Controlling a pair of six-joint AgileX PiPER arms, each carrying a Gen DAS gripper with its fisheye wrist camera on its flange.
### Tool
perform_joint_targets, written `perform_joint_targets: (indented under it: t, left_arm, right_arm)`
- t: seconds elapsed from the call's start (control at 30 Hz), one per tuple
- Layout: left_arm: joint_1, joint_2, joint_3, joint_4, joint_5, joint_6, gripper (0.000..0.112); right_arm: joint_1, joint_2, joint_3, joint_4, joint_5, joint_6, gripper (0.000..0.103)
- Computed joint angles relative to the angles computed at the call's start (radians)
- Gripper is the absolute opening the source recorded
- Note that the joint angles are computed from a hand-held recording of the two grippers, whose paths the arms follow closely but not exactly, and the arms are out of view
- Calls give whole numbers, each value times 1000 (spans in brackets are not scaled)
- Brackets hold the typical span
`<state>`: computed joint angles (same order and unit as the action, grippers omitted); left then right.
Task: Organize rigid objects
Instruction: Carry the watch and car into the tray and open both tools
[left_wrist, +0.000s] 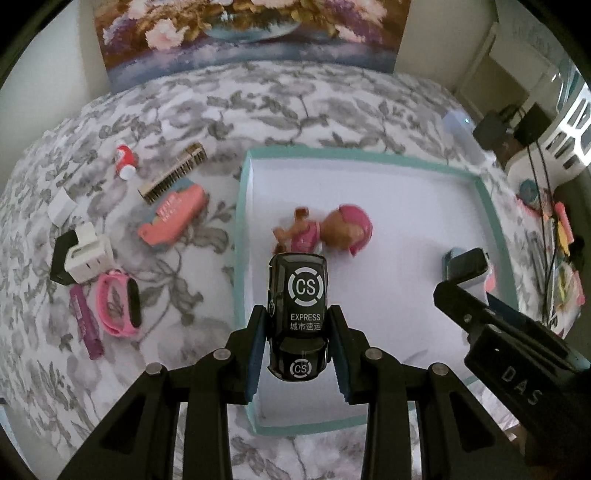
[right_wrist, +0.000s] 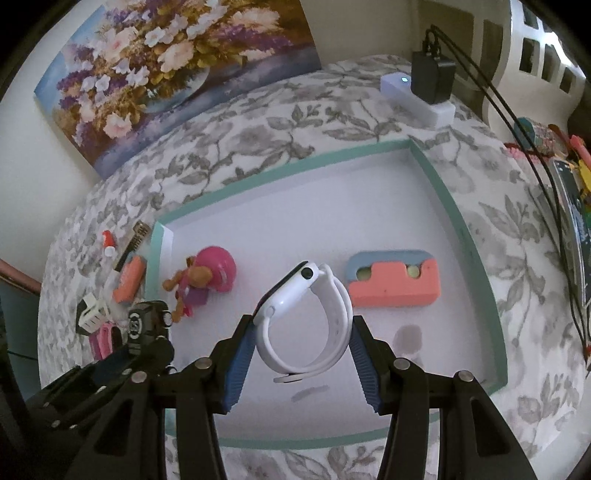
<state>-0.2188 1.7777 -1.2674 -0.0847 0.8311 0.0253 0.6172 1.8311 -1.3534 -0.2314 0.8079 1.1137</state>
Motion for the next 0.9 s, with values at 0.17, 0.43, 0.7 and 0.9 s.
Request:
perform_joint_targets:
  t: [0.17, 0.43, 0.7, 0.9]
  left_arm:
    - [-18, 21, 16, -4, -7, 8, 35]
    - [-7, 39, 11, -27, 10, 25, 36]
    - [17, -9, 6, -10, 8, 5, 51]
    - [53, -16, -14, 39, -1, -46, 55]
  right_arm:
    - [-2, 4, 19, 24, 0, -3, 55]
    - [-13, 28, 16, 68, 17, -29, 57]
    - [6, 7, -7, -2, 49, 30, 66]
    - [17, 1, -21, -21, 55, 49, 77]
